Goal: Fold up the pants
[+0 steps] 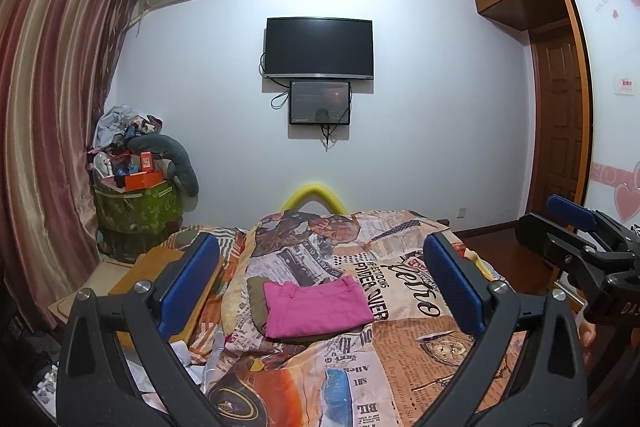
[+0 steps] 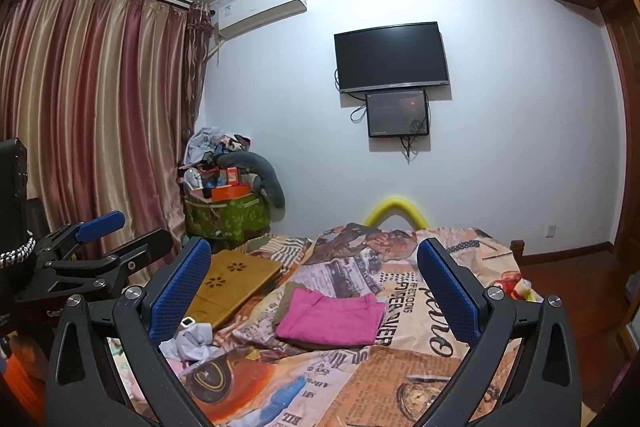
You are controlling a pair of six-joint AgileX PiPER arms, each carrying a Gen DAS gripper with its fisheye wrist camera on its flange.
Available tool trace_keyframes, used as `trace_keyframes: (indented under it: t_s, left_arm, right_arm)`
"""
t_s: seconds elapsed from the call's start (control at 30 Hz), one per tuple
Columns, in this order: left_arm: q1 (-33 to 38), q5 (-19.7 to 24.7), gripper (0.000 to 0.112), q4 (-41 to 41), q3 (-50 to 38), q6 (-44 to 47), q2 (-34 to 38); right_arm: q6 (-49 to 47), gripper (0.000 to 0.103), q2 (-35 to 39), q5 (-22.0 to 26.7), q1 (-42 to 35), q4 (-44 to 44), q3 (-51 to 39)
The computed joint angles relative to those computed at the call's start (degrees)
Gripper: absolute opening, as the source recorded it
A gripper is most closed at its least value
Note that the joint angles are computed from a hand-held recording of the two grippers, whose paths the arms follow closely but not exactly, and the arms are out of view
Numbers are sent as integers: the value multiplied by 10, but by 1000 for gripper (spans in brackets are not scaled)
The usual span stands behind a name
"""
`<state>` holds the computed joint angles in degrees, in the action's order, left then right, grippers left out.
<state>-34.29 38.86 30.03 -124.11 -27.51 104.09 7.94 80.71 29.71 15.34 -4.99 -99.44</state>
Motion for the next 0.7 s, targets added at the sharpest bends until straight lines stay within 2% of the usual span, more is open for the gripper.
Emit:
trace_keyframes:
  t_s: [0.7]
  left_arm:
    - [1,13,103,-35,-25,33,12]
  right_arm:
    - [0,103,-9,-8,-12,22,16]
